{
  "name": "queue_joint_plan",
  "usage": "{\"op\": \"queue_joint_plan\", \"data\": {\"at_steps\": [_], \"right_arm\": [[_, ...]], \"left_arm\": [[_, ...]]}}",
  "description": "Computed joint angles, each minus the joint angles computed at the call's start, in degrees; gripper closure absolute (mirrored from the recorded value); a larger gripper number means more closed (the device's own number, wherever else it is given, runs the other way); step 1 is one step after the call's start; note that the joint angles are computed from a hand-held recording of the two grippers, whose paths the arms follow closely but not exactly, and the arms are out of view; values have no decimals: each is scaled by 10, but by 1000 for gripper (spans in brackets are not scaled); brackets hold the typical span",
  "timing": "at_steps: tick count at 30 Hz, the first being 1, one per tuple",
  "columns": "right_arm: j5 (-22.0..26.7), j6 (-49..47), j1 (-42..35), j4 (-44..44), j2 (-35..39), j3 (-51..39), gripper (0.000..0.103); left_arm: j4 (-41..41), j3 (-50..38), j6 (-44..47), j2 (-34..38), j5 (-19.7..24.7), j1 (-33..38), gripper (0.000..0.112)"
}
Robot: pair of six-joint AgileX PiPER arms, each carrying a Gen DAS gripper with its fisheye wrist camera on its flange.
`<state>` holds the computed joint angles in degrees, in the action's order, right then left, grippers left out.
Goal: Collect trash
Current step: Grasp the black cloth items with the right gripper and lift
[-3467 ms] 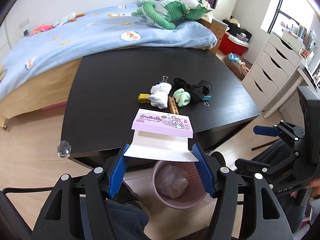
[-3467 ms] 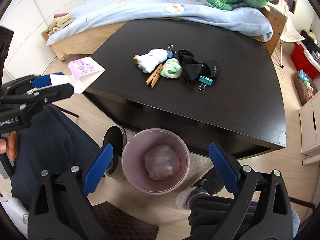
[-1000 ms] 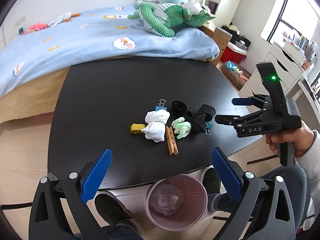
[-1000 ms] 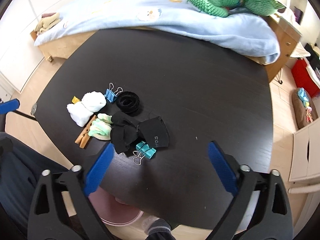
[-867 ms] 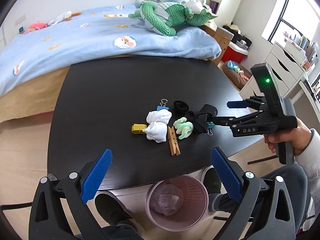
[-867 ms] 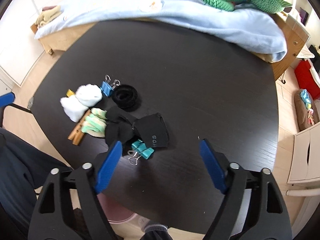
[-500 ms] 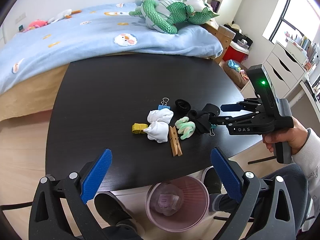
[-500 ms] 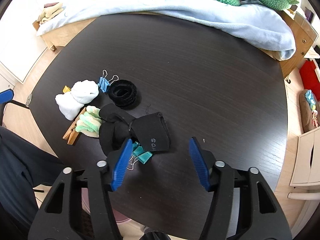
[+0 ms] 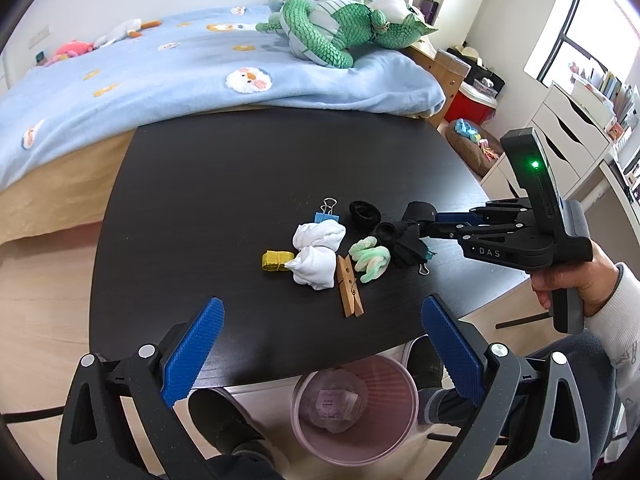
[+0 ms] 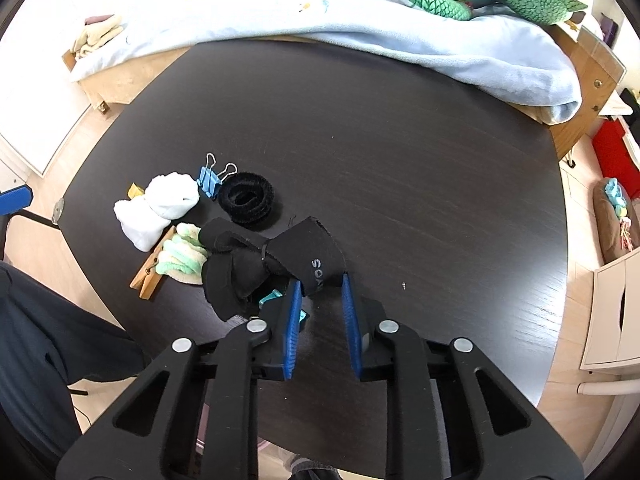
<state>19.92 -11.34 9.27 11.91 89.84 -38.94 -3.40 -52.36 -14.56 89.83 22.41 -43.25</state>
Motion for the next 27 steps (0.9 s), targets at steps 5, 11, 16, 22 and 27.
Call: {"op": "queue_joint_plan", "data": {"at_steps": [5, 11, 16, 22, 27], "right_arm": [[4, 20, -3, -8, -20, 3, 101], [5, 16, -11, 8, -36, 7, 102], [14, 25, -11, 11, -61, 7, 102], [29, 50, -6, -3, -86, 4, 102], [37, 56, -6, -4, -94, 2, 102]], "left_arm": [[2, -8, 0, 4, 3, -2, 17], [5, -18, -2, 12, 7, -3, 17], [9, -30, 0, 21, 15, -4, 17], [5, -62, 25, 47, 34, -2, 17], [-35, -119, 89, 93, 71, 17, 17]]}}
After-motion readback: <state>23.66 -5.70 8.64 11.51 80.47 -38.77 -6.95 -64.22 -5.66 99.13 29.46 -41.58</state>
